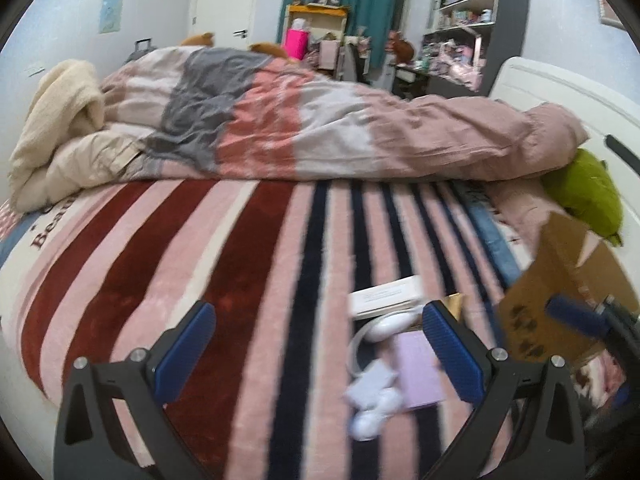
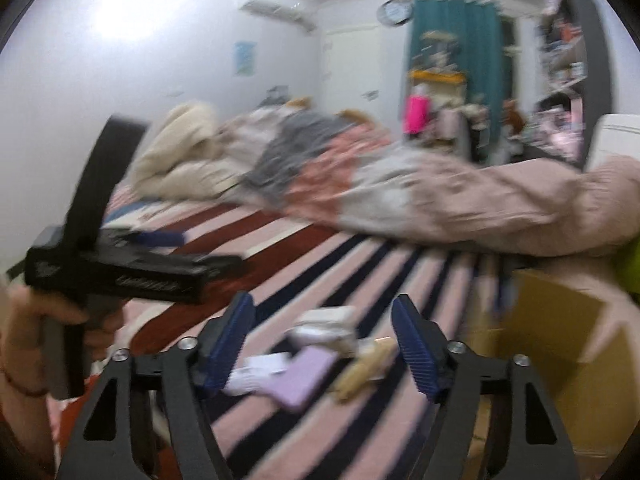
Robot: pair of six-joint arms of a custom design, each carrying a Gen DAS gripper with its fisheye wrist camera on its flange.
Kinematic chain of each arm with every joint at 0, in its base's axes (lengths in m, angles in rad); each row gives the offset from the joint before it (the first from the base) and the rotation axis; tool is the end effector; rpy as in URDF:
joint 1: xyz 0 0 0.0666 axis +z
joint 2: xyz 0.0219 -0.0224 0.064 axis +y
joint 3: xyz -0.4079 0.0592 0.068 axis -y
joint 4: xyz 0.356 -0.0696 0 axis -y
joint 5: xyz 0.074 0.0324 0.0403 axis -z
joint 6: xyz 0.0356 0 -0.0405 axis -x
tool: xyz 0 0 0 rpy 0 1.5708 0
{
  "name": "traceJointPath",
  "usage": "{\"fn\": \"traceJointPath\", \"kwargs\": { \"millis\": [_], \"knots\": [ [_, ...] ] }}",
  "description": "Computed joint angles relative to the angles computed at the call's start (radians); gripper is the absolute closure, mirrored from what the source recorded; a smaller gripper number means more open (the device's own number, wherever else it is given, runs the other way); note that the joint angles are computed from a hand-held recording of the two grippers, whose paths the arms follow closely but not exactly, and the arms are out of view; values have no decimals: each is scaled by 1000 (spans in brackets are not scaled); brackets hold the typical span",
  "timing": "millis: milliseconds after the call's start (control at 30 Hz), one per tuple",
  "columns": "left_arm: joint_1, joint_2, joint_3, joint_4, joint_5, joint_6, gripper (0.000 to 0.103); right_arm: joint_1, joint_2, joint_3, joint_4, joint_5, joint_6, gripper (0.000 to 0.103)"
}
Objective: Organize rigid objects
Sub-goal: 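Lower the right gripper onto the lilac box and close it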
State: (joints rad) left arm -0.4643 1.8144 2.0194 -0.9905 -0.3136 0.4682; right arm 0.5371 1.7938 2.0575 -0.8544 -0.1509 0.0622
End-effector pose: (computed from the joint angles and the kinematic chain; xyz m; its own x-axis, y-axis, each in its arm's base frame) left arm 0.5510 -0.2641 0.5061 -0.6685 -0.1453 -0.7294 -0.0793 0.9891 -0.1244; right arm 0.5239 0.3177 0.5452 -0.4395 -0.3332 -0.8341 -0.6417 0.7663 0.0319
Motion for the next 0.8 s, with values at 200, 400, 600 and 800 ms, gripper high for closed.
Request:
{"fn": "traceJointPath", "kwargs": {
  "millis": [200, 400, 600, 800],
  "knots": [
    [51, -49, -137, 65, 56, 26, 1, 28, 205, 191, -264, -17, -69, 38],
    [67, -64, -167, 85, 68, 43, 1, 12, 300, 278, -375, 30, -152, 47],
    [56, -71, -169, 97, 84, 38, 1, -3, 284, 278, -429, 46, -106, 64],
    [45, -58, -150, 93, 117, 13, 1, -20, 237, 224, -473, 12, -77, 65]
  ]
}}
